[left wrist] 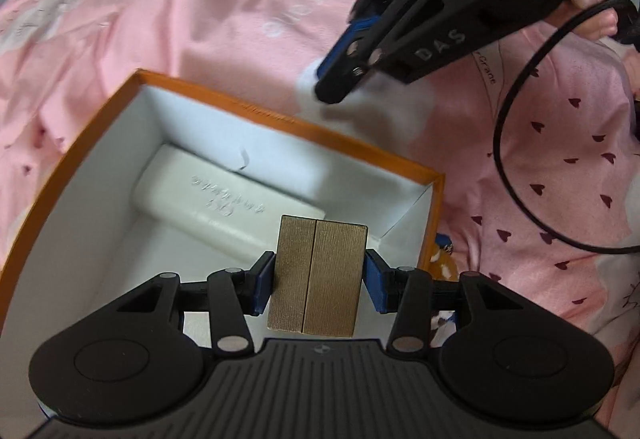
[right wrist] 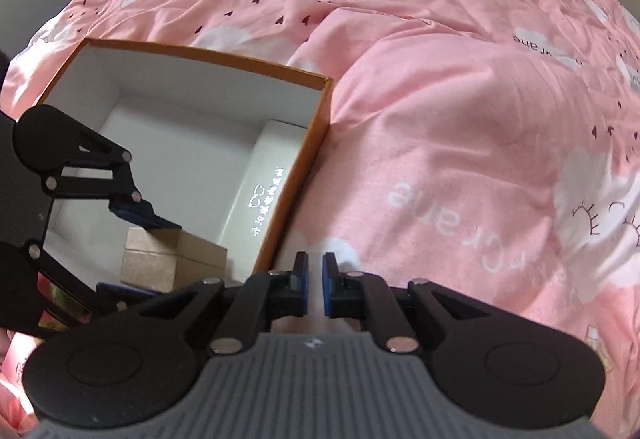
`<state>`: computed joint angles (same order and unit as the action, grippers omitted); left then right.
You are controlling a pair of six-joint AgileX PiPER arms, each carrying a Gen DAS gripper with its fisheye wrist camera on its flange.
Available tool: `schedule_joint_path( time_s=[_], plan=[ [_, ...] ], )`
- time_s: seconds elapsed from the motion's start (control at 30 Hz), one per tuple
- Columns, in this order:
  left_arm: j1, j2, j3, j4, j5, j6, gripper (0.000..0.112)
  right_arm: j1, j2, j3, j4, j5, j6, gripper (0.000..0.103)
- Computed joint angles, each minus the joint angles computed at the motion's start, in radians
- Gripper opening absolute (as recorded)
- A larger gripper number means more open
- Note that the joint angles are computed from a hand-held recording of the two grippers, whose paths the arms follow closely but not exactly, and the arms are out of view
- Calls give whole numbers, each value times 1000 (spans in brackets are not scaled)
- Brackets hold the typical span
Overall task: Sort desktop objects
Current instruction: 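Lower the tan box into the orange box beside the white case, open left tool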
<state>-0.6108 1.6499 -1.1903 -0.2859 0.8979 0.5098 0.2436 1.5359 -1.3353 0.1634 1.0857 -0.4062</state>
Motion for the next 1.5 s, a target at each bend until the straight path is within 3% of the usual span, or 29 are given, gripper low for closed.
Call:
schedule_joint_path(
  time_s=[0.17,0.47,0.6,0.7,1.0,1.2,1.5],
  plan=[
    [15,103,-106,-65,92,107,54,-77,44,-20,124,36,-94,9],
    [30,251,-268,-139,235,212,53,-91,37,25,107,-22,-85,9],
    [49,254,-251,-167,240,221,53,-105,25,54,118,-36,-93,9],
    [62,242,-225,-189,223,221,58,-106,28,64,123,-48,-90,9],
    [68,123,-58,-174,110,102,58,-103,5,102,125,-60,-99,10],
    [45,60,-12,-87,113,-97,45,-58,-10,121,58,-63,-88,10],
    [27,69,56,-122,31,-151,35,-6,-21,157,8,-69,-77,10]
  ],
)
